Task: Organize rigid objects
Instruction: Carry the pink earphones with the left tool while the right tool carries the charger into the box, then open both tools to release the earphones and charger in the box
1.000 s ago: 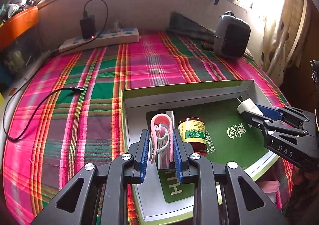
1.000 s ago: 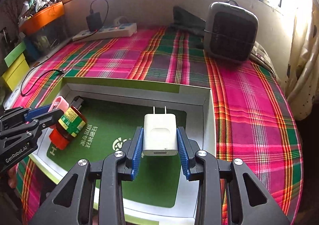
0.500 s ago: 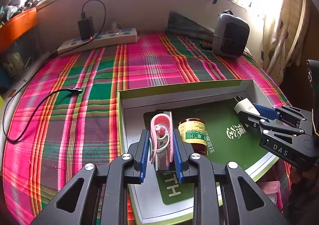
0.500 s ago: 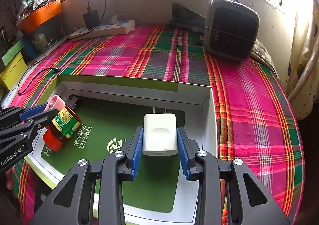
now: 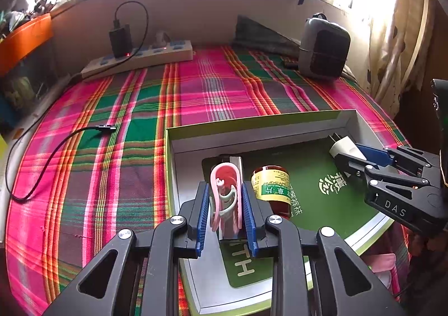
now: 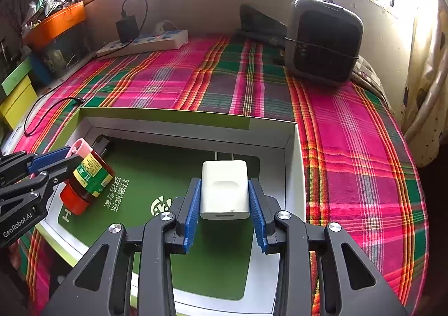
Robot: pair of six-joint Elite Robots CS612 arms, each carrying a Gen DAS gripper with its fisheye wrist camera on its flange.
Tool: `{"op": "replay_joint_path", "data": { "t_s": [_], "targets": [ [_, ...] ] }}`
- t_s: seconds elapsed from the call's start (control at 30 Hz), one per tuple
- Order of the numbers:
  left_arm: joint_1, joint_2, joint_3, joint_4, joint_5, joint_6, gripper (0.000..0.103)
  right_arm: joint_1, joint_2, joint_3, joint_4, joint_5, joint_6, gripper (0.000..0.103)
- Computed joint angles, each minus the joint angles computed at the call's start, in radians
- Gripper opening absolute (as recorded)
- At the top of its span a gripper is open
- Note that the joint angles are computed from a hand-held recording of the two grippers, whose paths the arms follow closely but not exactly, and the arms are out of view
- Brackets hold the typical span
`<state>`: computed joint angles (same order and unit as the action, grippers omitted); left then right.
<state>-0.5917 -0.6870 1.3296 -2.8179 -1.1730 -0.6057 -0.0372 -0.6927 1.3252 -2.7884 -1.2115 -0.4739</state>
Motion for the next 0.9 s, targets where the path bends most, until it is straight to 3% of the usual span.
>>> {"op": "replay_joint_path", "data": {
  "t_s": [0.1, 0.37, 0.9],
  "targets": [
    [-0.002, -0.002, 0.001, 0.002, 0.012, 0.004, 0.029, -0.002, -0.001, 0.002, -0.003, 0.012, 0.007, 0.044],
    [-0.006, -0.008, 0.009, 0.005, 0.026, 0.006, 0.032, -0.005, -0.01, 0.021, -0.027, 0.019, 0.012, 0.044],
    [-0.034, -0.056, 0.102, -0.104, 0.054, -0.015, 0.032, -0.027, -0.062, 0.122, -0.135, 0.094, 0.022, 0.044]
  ]
}}
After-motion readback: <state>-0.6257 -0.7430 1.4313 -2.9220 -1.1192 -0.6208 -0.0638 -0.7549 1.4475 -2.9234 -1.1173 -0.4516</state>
